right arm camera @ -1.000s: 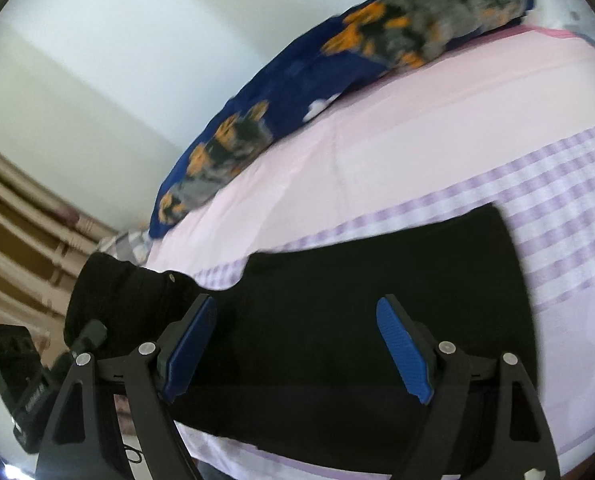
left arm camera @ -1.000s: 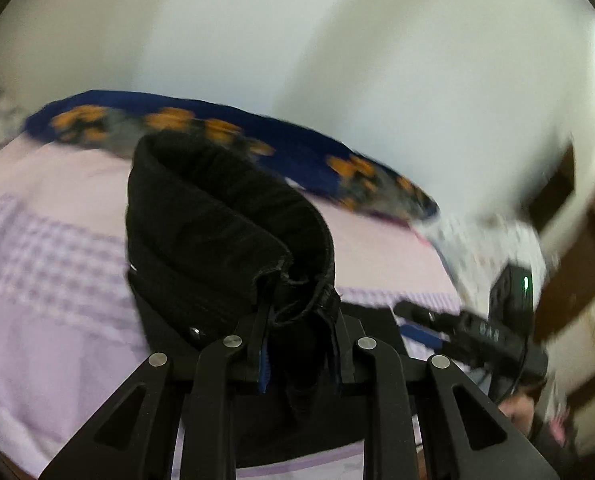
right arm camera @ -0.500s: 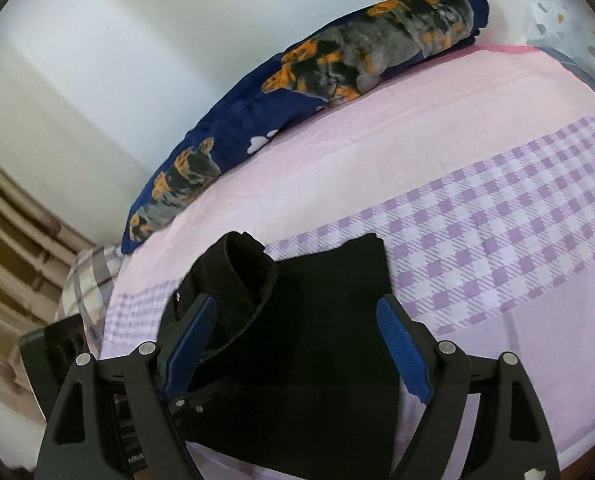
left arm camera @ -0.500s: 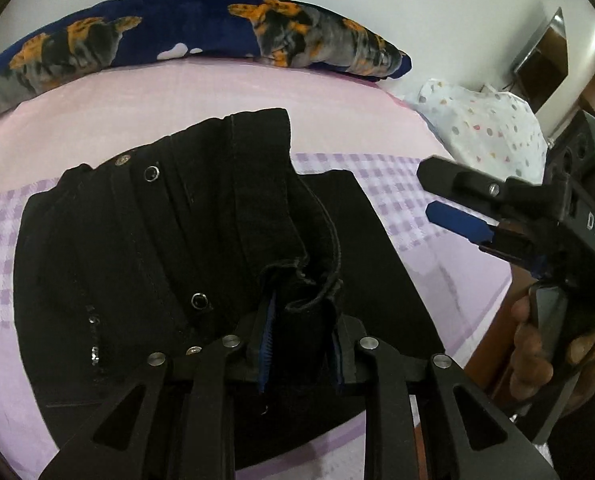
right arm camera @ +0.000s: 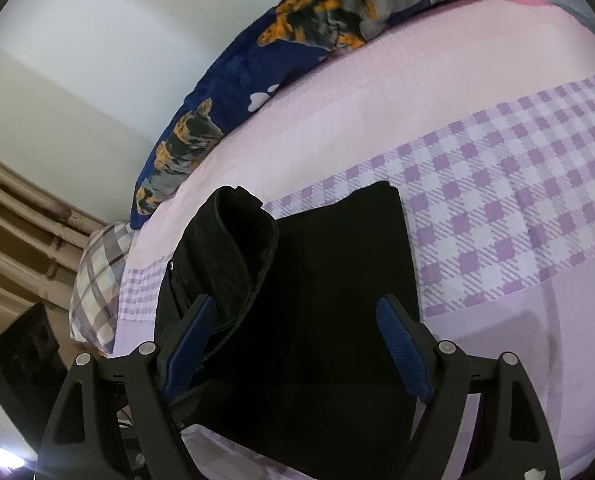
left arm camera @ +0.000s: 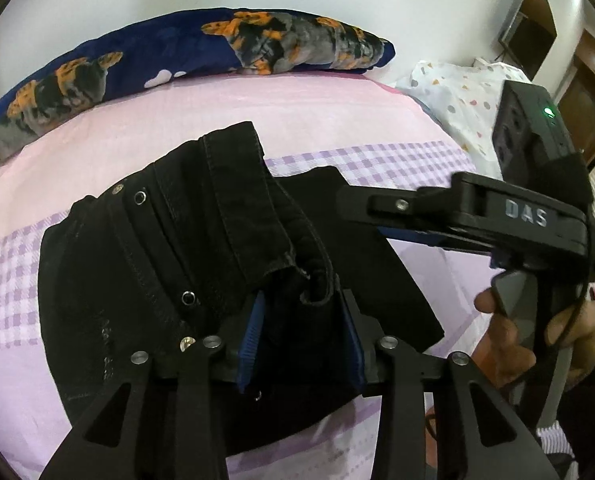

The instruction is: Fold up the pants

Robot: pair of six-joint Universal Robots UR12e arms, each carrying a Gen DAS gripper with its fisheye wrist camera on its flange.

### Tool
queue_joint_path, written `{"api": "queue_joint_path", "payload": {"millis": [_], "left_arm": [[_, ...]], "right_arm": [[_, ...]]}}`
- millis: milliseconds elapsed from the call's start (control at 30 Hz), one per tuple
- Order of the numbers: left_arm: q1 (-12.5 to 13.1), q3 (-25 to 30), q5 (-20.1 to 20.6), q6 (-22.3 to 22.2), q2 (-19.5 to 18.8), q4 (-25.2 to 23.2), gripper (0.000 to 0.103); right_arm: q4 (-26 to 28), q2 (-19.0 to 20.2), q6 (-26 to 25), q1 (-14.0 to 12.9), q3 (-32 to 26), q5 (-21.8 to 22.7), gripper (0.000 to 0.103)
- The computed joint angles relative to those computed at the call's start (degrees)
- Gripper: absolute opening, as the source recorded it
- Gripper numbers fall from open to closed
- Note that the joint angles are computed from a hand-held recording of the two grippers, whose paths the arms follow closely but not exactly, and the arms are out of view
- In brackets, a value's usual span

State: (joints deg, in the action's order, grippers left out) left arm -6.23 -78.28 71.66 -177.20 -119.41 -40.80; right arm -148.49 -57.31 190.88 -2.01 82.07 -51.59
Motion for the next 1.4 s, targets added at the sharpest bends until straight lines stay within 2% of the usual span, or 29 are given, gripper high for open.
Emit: {"api": "queue_joint_path", "payload": {"millis": [100, 167, 300, 500, 667, 767, 900, 1033, 1167, 1267, 1400], "left_arm": [[-0.03, -1.05, 0.22, 0.28, 0.77, 1.61, 0.043], [-0.21, -1.61, 1.5, 0.5, 1.2, 3.14, 0.05], [-0.2, -2.18, 3.56, 0.37, 1.62, 5.16, 0.051], [0.32, -2.96, 10.29, -1.49, 1.94, 6.52, 0.055], [2.46, -5.18, 13.57, -6.3, 2.73, 8.76, 0.059], [3.84, -5.94, 14.98, -10.12, 2.85, 8.18, 0.059], [5.08, -6.38, 14.91, -13.42, 2.52, 7.05, 0.059], [5.48, -6.96, 12.76, -13.36, 2.2, 6.57, 0.059], [4.99, -6.64, 12.61, -11.05, 1.54, 5.69, 0.059], [5.08, -6.54, 11.75, -11.22, 1.27, 5.34, 0.059], [5.32, -6.47, 10.87, -11.59, 1.11, 5.02, 0.06]], "right_arm": [[0.8, 0.02, -0.29, 0.11, -0.18, -0.11, 0.081], [1.35, 0.08, -0.62, 0.21, -0.37, -0.14, 0.081], [2.55, 0.24, -1.26, 0.38, -0.81, -0.04, 0.081], [5.91, 0.5, -3.76, 0.77, -1.76, 0.45, 0.081], [4.52, 0.92, -5.5, 0.67, -1.94, 1.49, 0.081], [5.26, 1.83, -7.03, 0.2, -2.97, 4.94, 0.081], [10.33, 3.9, -7.76, -0.27, -5.96, 8.7, 0.08], [14.17, 6.06, -6.44, -0.96, -8.39, 13.58, 0.076], [18.88, 7.2, -9.66, -0.86, -10.89, 13.91, 0.069], [23.23, 7.62, -14.81, -0.51, -12.66, 13.24, 0.068], [24.71, 7.76, -18.8, 0.11, -13.48, 12.07, 0.064]]}}
